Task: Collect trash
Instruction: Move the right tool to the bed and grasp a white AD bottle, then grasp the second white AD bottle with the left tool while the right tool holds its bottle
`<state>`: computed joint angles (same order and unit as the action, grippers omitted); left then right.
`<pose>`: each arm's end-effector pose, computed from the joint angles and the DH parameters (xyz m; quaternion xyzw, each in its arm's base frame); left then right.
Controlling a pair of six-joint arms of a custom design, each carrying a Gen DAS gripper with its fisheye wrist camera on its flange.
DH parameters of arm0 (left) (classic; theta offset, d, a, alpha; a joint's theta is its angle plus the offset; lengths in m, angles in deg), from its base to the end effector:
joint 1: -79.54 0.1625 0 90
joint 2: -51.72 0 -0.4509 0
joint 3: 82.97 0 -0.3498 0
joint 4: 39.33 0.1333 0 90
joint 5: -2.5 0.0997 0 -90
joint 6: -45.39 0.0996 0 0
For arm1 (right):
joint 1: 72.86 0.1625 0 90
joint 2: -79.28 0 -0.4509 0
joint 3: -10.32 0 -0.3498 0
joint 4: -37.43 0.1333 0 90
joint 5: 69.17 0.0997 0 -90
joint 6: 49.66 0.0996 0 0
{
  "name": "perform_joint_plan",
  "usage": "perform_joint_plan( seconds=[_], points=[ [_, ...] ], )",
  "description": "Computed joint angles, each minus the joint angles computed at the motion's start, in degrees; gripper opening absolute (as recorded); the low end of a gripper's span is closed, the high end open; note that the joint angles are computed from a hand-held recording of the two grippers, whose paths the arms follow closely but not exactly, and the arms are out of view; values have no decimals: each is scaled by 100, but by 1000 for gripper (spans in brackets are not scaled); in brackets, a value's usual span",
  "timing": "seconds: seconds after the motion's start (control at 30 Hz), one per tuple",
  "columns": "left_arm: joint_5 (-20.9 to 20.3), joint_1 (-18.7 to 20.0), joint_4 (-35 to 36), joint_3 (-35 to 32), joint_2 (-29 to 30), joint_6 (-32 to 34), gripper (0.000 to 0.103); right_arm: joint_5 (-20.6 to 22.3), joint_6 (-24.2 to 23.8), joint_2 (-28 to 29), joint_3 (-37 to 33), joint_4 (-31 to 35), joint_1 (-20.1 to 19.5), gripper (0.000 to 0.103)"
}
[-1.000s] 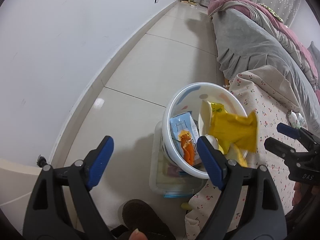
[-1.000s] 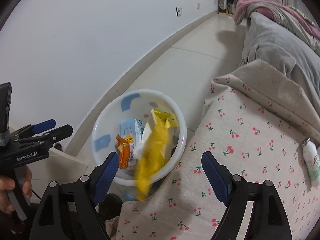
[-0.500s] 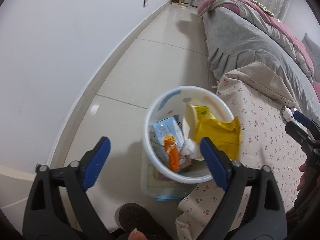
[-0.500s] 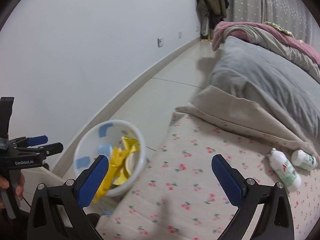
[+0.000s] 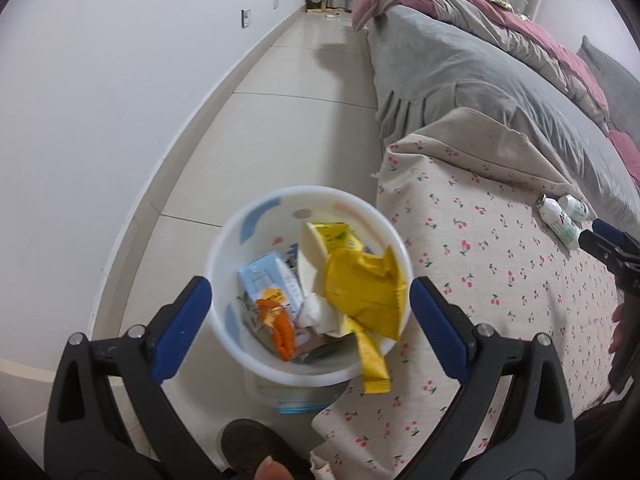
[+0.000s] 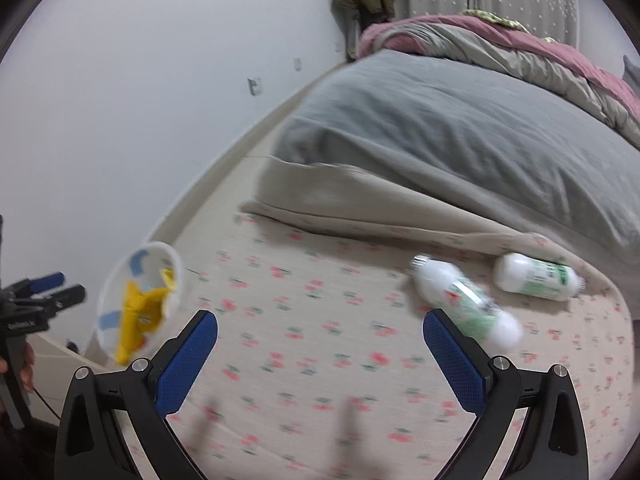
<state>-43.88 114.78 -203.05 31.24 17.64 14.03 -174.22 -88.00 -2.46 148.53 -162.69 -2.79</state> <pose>-0.3118 -0.4676 -0.0122 0.2083 0.9035 -0.2153 0.3065 -0.0335 -0.4076 0.3404 0.0832 -0.8828 0.3339 0.3199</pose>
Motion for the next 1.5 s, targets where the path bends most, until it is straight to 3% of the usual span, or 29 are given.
perform_joint_plan(
  seconds=[0.3,0.53,0.67,0.83,0.93,0.97,1.0,1.03,1.13,1.3,1.5],
  points=[
    [-138,-67,218,-357,250,-75,99,-472,-994,-94,-399,-29,-380,103],
    [-300,-87,417,-639,433,-67,99,-710,-677,148,-892,628,-575,98],
    [-373,-113,496,-781,534,-28,99,-792,-670,283,-1066,967,-587,88],
    [-512,-147,562,-958,662,14,99,-1162,-990,599,-1134,743,-522,78],
    [-631,-177,627,-1082,750,29,99,-1337,-997,676,-1176,872,-523,52],
    [-662,-186,639,-1114,771,30,99,-1190,-866,584,-1185,1075,-579,39],
    [-715,-197,662,-1163,799,33,99,-1172,-747,536,-1208,1210,-596,38],
    [-778,-206,689,-1212,825,34,99,-1224,-598,485,-1233,1344,-603,38],
    [-952,-257,738,-1351,919,104,99,-841,-494,84,-1210,1867,-851,37],
    [-1118,-415,991,-1733,1200,411,99,-266,-663,-716,-876,2082,-1124,37],
    [-1488,-679,1130,-2493,1697,969,99,826,-427,-1956,-691,2570,-2022,37]
  ],
)
